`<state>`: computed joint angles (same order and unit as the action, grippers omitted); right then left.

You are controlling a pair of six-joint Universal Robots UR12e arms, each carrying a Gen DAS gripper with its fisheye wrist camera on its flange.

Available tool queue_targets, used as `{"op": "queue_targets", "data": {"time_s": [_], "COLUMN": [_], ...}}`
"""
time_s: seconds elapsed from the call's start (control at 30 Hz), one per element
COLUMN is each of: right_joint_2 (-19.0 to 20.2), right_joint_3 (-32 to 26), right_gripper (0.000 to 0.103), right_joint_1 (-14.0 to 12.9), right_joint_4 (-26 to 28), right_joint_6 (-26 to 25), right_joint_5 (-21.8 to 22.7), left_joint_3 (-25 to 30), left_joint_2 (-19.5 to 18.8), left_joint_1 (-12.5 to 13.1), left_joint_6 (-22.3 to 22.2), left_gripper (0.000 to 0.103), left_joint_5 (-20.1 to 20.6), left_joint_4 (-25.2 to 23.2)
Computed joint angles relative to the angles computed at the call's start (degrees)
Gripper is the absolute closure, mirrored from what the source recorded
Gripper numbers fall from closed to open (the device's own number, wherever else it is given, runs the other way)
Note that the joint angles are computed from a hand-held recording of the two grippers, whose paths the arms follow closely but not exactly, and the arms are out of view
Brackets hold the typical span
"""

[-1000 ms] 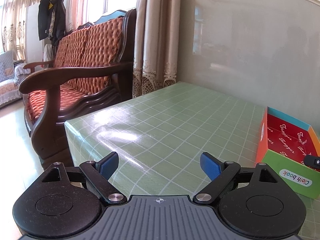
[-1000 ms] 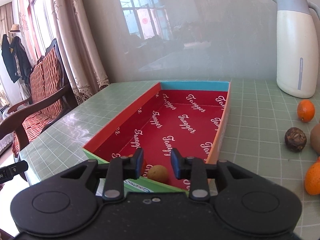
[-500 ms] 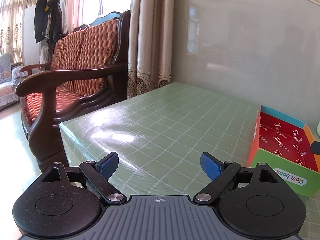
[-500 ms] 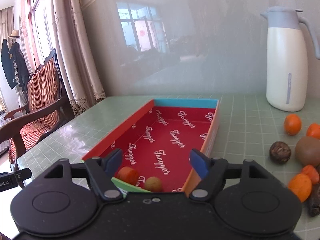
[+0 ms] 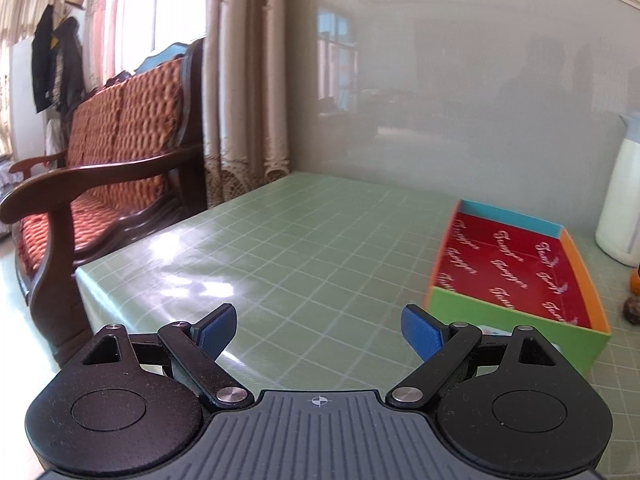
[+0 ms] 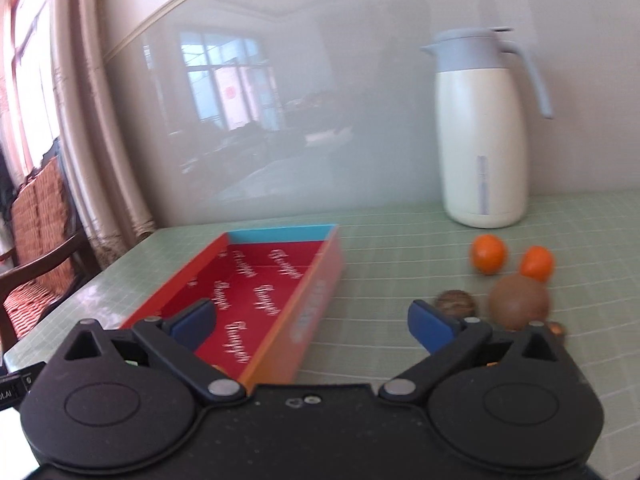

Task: Organize fruits
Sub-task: 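Move the left gripper back to the fruits and grasp the large orange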

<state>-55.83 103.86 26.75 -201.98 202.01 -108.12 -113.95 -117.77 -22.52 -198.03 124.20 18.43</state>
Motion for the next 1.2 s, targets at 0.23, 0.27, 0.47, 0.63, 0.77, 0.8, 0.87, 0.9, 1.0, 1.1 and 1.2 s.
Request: {"op": "queue_targets", "data": {"time_s": [0.23, 0.27, 0.47, 0.63, 0.77, 0.8, 0.87, 0.9, 1.0, 1.1, 1.2], "right_joint_2": [-2.67, -3.06, -5.18, -6.72, -7.60, -7.74, -8.12, -8.26, -8.76, -9.29, -9.81], "right_joint_3": [4.94, 5.56, 9.71, 12.55, 14.59, 14.93, 15.71, 16.01, 16.87, 17.85, 19.00], "right_gripper": [0.000, 0.000, 0.000, 0.000, 0.000, 0.000, 0.000, 0.000, 0.000, 0.000, 0.000], "right_joint_1": [-2.09, -2.33, -3.57, -4.36, -4.94, -5.06, -5.23, -5.25, -5.30, -5.40, -5.54], "right_joint_4": [-0.22, -0.39, -2.62, -2.39, -2.98, -3.16, -3.38, -3.28, -3.25, -3.27, -3.70], "right_joint_6": [5.46, 6.25, 10.65, 14.03, 15.57, 15.86, 16.21, 16.34, 16.43, 17.08, 17.78], "right_joint_5": [-2.88, -3.64, -8.95, -12.30, -13.63, -13.84, -14.65, -15.19, -16.89, -18.22, -19.21], "left_joint_3": [2.35, 2.73, 4.92, 6.87, 8.32, 8.77, 9.58, 9.92, 11.01, 12.30, 13.66], "left_joint_2": [-1.53, -1.77, -3.29, -4.72, -5.81, -6.10, -6.59, -6.79, -7.32, -7.88, -8.36], "left_joint_1": [-1.94, -2.18, -3.86, -5.51, -6.70, -6.99, -7.41, -7.63, -8.14, -8.50, -8.53], "left_joint_6": [2.90, 3.28, 5.93, 9.56, 12.89, 13.59, 14.76, 15.20, 16.13, 16.68, 15.91], "left_gripper": [0.014, 0.014, 0.013, 0.013, 0.013, 0.013, 0.013, 0.013, 0.013, 0.013, 0.013], "left_joint_5": [-2.13, -2.60, -5.91, -9.63, -12.88, -13.53, -15.31, -16.09, -18.61, -20.54, -22.72], "left_joint_4": [0.83, 0.93, 2.24, 3.63, 4.64, 4.56, 4.10, 3.86, 2.48, 0.40, -1.80]}}
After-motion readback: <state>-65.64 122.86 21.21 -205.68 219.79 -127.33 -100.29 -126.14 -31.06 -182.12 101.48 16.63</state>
